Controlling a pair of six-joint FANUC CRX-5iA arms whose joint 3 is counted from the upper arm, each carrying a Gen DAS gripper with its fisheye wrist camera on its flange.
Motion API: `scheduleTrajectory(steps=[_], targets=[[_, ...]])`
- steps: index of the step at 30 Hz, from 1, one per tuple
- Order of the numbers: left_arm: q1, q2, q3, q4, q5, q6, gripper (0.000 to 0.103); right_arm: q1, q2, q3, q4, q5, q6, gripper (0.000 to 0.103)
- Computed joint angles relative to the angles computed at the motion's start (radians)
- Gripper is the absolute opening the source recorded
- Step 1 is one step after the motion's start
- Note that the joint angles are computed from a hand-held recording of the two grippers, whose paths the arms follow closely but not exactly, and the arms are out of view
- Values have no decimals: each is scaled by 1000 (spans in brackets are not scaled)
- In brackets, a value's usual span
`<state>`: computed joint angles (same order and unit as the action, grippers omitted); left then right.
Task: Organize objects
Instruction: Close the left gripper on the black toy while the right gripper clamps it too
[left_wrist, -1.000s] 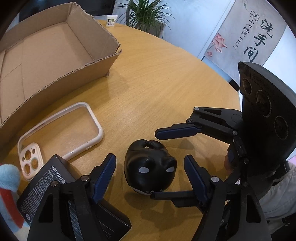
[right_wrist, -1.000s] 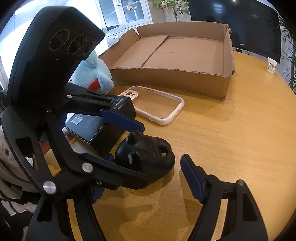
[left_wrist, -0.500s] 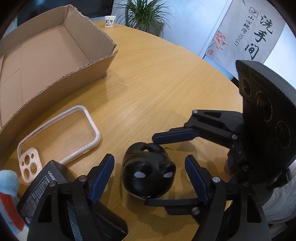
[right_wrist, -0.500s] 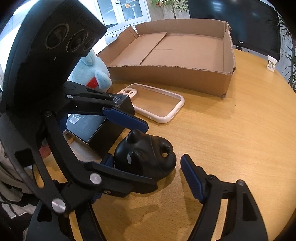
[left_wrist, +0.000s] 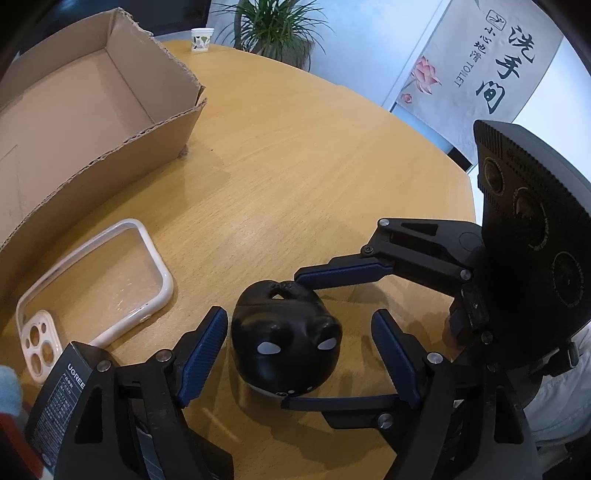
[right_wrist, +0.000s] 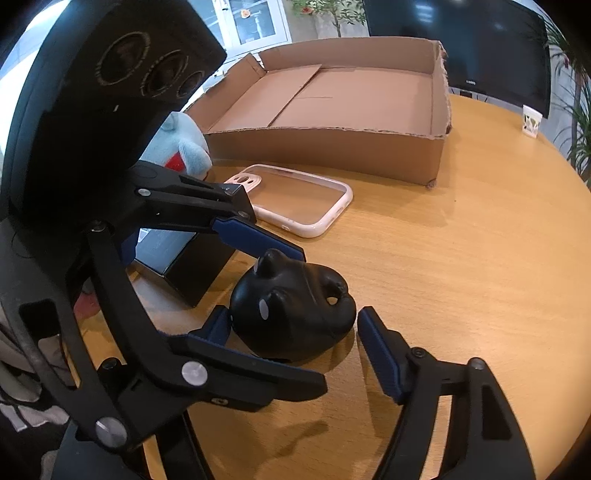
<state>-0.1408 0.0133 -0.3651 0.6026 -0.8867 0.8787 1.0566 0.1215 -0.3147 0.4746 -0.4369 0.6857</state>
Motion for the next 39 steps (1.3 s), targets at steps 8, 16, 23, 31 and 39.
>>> scheduleTrajectory(steps=[8, 16, 23, 31, 39], targets=[[7, 28, -1, 37, -24, -39, 69, -4, 27, 39, -30, -23, 31, 69], [17, 20, -25, 74, -23, -87, 68, -6, 37, 48, -21, -41, 8, 68], [24, -2, -58, 113, -20, -114, 66, 11, 38, 47, 25, -61, -58, 68], [52, -57, -91, 171, -32, -167, 66, 35, 15, 52, 95, -113, -121, 68], [57, -101, -83, 175, -44, -128, 66, 43, 33, 101, 107, -139, -117, 68]])
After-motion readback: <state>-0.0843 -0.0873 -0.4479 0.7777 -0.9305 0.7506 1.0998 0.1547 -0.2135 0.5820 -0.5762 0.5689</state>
